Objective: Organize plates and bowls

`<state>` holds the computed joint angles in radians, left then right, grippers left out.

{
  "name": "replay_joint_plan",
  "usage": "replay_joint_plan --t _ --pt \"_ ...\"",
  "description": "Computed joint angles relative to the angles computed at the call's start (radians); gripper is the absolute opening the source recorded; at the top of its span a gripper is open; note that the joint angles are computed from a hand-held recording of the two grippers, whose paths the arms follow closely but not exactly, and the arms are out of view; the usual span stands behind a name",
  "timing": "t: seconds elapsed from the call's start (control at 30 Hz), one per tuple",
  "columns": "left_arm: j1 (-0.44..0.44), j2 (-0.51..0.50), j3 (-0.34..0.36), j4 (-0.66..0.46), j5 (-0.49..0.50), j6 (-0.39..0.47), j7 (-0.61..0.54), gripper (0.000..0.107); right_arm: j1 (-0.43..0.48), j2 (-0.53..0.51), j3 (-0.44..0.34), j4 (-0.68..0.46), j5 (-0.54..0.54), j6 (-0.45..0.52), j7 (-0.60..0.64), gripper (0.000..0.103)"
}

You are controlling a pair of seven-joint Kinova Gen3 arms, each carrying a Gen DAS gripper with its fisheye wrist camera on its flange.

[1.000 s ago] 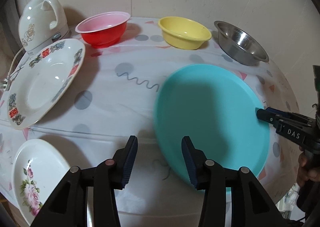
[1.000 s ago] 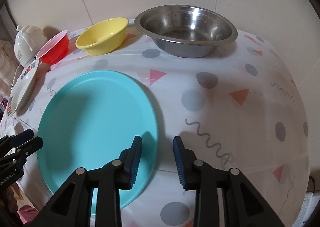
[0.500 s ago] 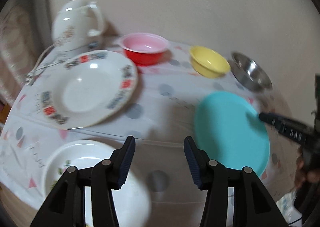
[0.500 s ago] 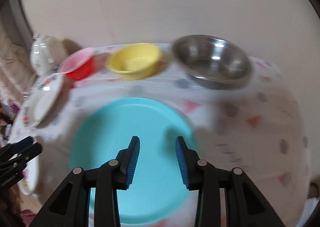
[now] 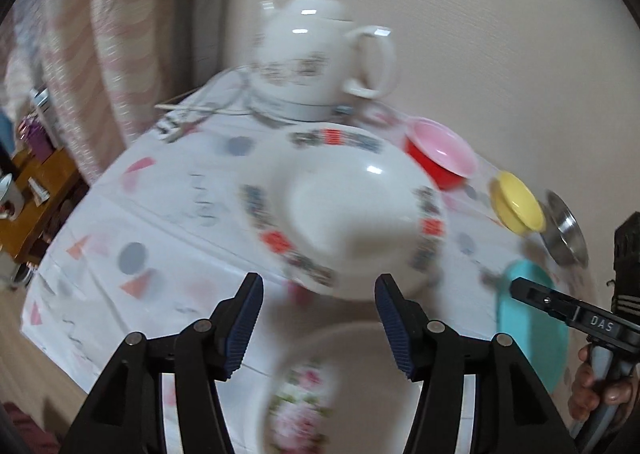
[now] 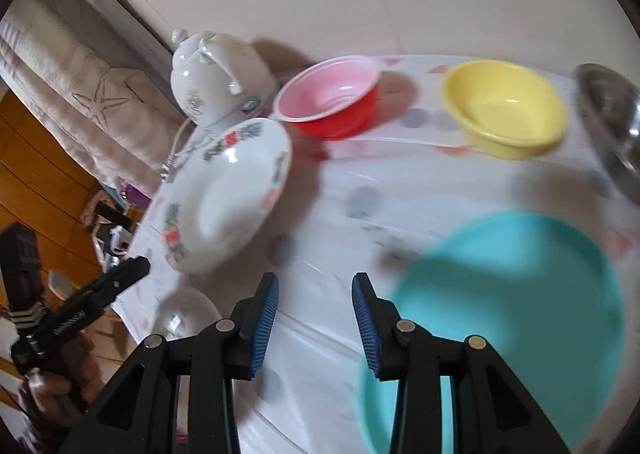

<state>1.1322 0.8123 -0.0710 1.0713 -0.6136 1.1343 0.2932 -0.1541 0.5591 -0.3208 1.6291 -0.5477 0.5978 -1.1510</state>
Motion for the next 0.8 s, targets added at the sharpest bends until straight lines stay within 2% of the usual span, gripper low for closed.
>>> replay_joint_plan --t 0.17,0.23,0.4,0.47,0.57,0.63,0.8 --pt "-0.039 -0.075 -0.004 0.171 0.003 -0.102 0.068 0.064 -0.072 0.06 0.024 -0.096 0.03 0.028 -0.076 0.039" --pt "-0.061 -0.089 -0.001 0.204 0.009 -0.121 0.073 0.064 -0.105 0.088 0.039 -0.141 0.051 0.031 -0.116 0.038" --pt "-0.125 -0.111 0.01 0.271 -0.005 -0.247 0.056 0.061 -0.145 0.143 0.054 -0.229 0.091 0.051 -0.207 0.038" --pt "-0.145 -0.119 0.002 0.3 -0.016 -0.318 0.043 0.059 -0.162 0.162 0.066 -0.254 0.111 0.054 -0.245 0.035" --pt "-0.193 -0.116 0.007 0.307 0.002 -0.369 -0.024 0.056 -0.166 0.191 0.065 -0.285 0.128 0.06 -0.288 0.026" --pt "-0.228 -0.114 0.014 0.315 0.027 -0.412 -0.078 0.047 -0.168 0.205 0.06 -0.306 0.139 0.069 -0.304 0.021" --pt "-0.282 -0.109 0.002 0.344 0.089 -0.53 -0.18 0.042 -0.167 0.228 0.041 -0.328 0.153 0.067 -0.309 0.02"
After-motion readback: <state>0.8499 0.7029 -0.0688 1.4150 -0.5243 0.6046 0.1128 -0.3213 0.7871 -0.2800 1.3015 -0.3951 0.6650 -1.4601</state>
